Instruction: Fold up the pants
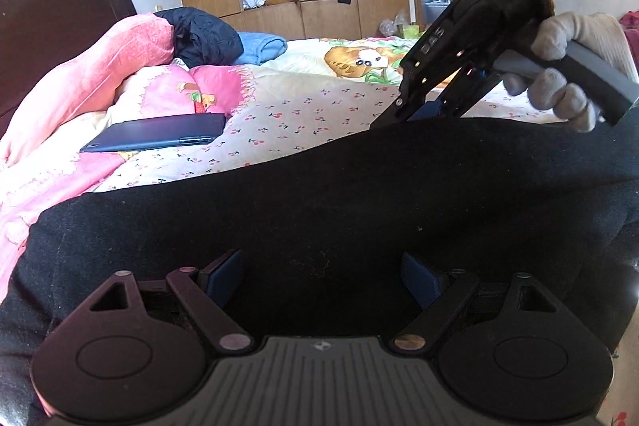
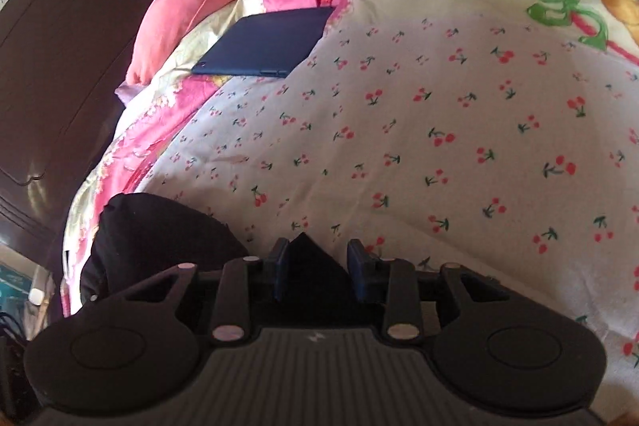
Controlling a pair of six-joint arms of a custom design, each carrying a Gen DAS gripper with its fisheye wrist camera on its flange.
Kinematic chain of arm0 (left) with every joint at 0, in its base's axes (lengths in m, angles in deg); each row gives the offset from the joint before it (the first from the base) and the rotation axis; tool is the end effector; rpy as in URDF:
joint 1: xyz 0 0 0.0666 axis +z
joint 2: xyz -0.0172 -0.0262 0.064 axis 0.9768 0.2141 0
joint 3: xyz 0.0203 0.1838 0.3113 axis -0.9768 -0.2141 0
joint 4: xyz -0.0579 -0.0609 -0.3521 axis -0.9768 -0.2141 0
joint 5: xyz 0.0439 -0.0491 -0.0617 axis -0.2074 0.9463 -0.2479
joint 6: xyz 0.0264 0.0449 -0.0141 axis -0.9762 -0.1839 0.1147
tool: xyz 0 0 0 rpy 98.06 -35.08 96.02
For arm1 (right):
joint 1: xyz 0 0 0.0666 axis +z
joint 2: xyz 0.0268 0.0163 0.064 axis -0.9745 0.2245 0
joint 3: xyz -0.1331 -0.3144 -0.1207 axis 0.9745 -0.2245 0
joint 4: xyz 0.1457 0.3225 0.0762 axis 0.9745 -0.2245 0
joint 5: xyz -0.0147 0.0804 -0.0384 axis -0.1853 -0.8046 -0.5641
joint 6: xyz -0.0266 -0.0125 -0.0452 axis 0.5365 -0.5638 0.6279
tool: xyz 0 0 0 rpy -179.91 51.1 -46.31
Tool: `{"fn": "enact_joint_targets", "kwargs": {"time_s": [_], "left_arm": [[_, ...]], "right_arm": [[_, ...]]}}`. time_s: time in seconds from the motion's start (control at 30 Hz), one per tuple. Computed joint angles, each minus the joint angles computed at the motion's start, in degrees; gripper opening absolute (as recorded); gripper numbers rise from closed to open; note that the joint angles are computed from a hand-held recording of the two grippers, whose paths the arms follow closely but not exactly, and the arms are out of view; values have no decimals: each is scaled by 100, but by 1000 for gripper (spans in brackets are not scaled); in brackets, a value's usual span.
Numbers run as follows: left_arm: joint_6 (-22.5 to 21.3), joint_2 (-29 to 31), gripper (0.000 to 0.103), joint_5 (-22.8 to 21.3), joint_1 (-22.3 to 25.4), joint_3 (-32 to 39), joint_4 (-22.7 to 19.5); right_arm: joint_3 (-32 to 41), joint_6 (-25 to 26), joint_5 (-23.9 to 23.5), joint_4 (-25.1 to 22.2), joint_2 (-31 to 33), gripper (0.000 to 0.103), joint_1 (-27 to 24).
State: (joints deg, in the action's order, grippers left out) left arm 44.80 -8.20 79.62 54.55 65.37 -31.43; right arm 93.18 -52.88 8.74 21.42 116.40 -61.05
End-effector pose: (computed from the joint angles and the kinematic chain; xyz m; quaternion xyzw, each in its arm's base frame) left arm 0.2274 -0.0950 0.2986 0.1993 0.8578 -0.0472 0.4715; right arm 0.4451 0.1464 0.3306 -0.1306 0.9173 0.3151 0.2056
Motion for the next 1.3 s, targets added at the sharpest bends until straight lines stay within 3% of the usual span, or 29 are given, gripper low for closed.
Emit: {"fn": "enact_joint_targets", "kwargs": {"time_s": [0.07,0.13,0.2,0.27,0.33,0.43,0.5,0.53,0.57,0.63,0.67,0.7,0.77,0.83,0.9,0.97,1.03,1.07,1.13,1.17,1.23,1.3], "left_arm": [[-34,-77,98,115,78,-41,-4],[-54,-85,98,164,119,-64,23],[3,-124,98,135,90,-75,-32],[5,-178,98,104,64,-99,-35],[14,-196,99,72,45,-126,-7],[22,-133,101,-4,38,-160,128],[74,-91,103,-146,-20,-188,209],[108,-61,103,-253,-84,-190,216],[129,-26,103,-292,-103,-183,201],[227,-39,103,-298,-112,-172,119],[231,-65,103,-315,-110,-125,6],[209,-124,103,-387,-133,-91,-93],[144,-313,103,-582,-170,-85,-217],[192,-475,103,-646,-158,-51,-435],[299,-620,103,-693,-162,-39,-641],[302,-686,103,-856,-248,-50,-824],[374,-624,103,-1005,-332,8,-1075],[419,-619,103,-1056,-382,32,-1151],[427,-631,103,-1295,-562,122,-1316],[400,-689,103,-1432,-673,151,-1374],[286,-857,103,-1574,-856,183,-1527],[148,-1070,103,-1530,-965,222,-1713]], "right_arm": [[-32,159,-139,-16,-89,30,-2],[26,271,33,-144,-117,19,100],[69,211,111,-245,-61,9,204],[-61,-11,314,-25,-165,6,285],[-419,-480,390,644,-432,5,286],[-1128,-1764,397,2172,-839,4,200],[-1420,-2264,758,2872,-926,3,163],[-1458,-2437,993,3004,-861,1,154],[-1428,-2622,1522,2999,-726,0,180],[-1155,-2587,2157,2527,-392,1,203],[-1094,-2685,2251,2356,-341,1,193],[-1220,-2666,2174,2473,-502,1,186],[-1592,-2401,2207,2832,-1041,2,293],[-1866,-2071,2392,2735,-1654,7,483],[-2282,-1945,2257,2682,-2253,7,602],[-2562,-2005,2253,2219,-2616,7,676],[-2511,-2125,2595,1261,-2479,6,722],[-2569,-2280,2627,1086,-2461,1,660],[-2798,-2499,2528,1260,-2841,3,569],[-2871,-2448,2761,1297,-3096,9,648],[-3010,-1897,3188,1238,-3641,9,912],[-2969,-1380,3252,727,-3903,11,1077]]}}
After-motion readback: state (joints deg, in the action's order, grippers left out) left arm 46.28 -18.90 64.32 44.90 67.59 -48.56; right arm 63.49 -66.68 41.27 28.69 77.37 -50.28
